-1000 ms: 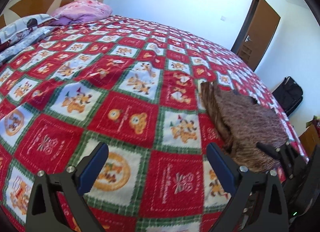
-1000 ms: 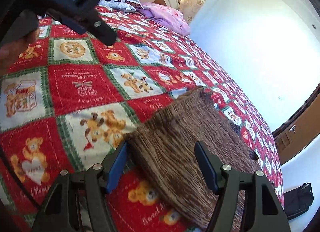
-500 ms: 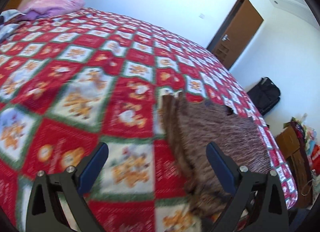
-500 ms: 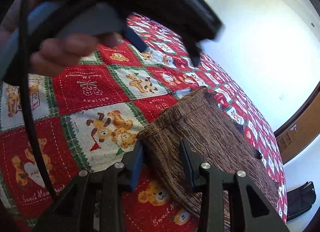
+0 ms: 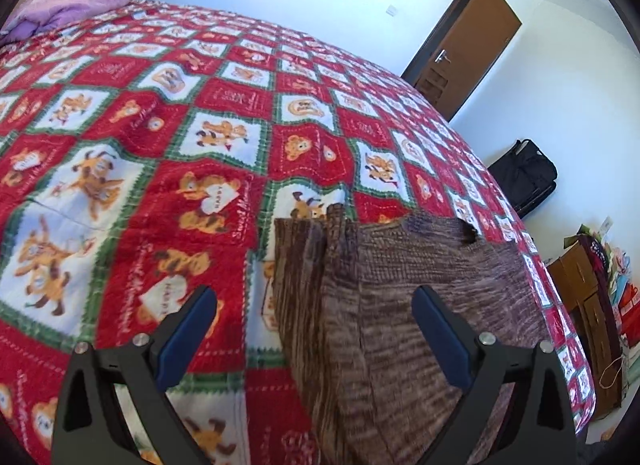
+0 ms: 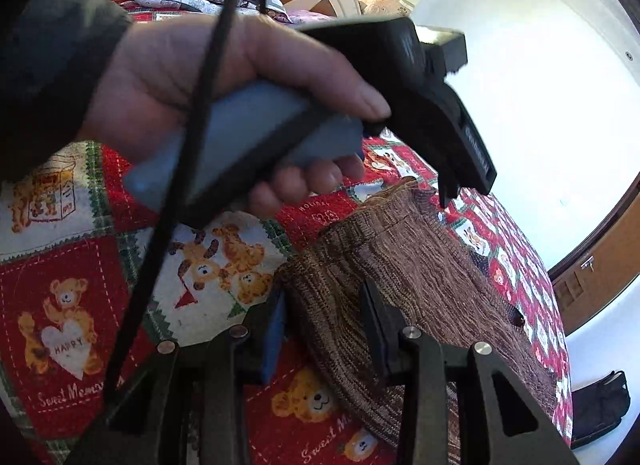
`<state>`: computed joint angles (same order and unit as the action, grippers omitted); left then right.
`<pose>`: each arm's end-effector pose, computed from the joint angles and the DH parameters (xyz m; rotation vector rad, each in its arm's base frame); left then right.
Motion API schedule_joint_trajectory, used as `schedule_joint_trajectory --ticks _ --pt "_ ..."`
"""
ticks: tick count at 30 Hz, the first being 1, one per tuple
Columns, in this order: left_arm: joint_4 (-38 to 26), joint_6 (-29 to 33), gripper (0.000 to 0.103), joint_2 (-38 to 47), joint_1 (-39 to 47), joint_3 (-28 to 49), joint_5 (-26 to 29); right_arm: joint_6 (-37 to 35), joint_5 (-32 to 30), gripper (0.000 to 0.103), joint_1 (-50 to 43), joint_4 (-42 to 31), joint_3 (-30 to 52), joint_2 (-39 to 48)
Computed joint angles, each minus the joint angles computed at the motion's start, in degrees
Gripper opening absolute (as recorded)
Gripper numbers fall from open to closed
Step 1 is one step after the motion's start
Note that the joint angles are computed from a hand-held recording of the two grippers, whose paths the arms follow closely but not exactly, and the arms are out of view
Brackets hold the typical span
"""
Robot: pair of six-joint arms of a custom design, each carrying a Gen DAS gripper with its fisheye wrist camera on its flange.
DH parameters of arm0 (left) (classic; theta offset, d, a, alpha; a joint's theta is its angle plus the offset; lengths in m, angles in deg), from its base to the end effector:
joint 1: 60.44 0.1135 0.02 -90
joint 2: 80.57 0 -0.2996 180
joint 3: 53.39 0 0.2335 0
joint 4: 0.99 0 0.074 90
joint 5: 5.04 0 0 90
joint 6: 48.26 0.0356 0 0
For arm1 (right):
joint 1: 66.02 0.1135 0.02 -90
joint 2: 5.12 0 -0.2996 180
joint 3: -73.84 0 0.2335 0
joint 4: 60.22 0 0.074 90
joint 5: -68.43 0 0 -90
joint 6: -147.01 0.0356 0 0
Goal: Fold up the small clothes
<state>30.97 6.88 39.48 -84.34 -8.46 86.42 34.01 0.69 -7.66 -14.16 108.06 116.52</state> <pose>0.2830 -0.1264 0.0722 -0.2149 2.3779 -0.5339 0.1520 0.2210 0.0646 -1.2988 1.8141 -0.1115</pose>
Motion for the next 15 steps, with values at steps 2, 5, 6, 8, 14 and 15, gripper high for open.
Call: schedule_joint_trajectory --ticks 2,5,6,8,14,15 --pt "0.00 -0.02 0.099 0.98 0.19 0.96 0.27 0.13 -0.37 0.038 -0.23 0.22 -0.16 -0.04" --pt "-1.67 0.73 0.090 1.69 -0.37 2.68 -0.37 0.48 -0.89 0.037 -0.47 0.43 -0.42 -0.16" --pt "-2.45 0.84 0.086 2.07 -0.12 3.49 0.56 0.55 -1.24 0.036 -0.69 0.25 -0.45 -0.37" --pt "-4.04 0.78 0.073 2.79 0.38 5.09 2.61 1.07 -2.59 0.024 -1.34 -0.93 -0.56 -1.30" --pt "-5.76 -0.22 0.015 3.51 1.69 7.25 6.41 2.04 -7.13 0.010 -4.21 -1.61 -2.44 -4.36" --pt "-5.90 -0.84 0.014 3.09 1.76 7.15 6.23 1.87 -7.69 0.010 -4.72 -1.35 -2.97 -4.93"
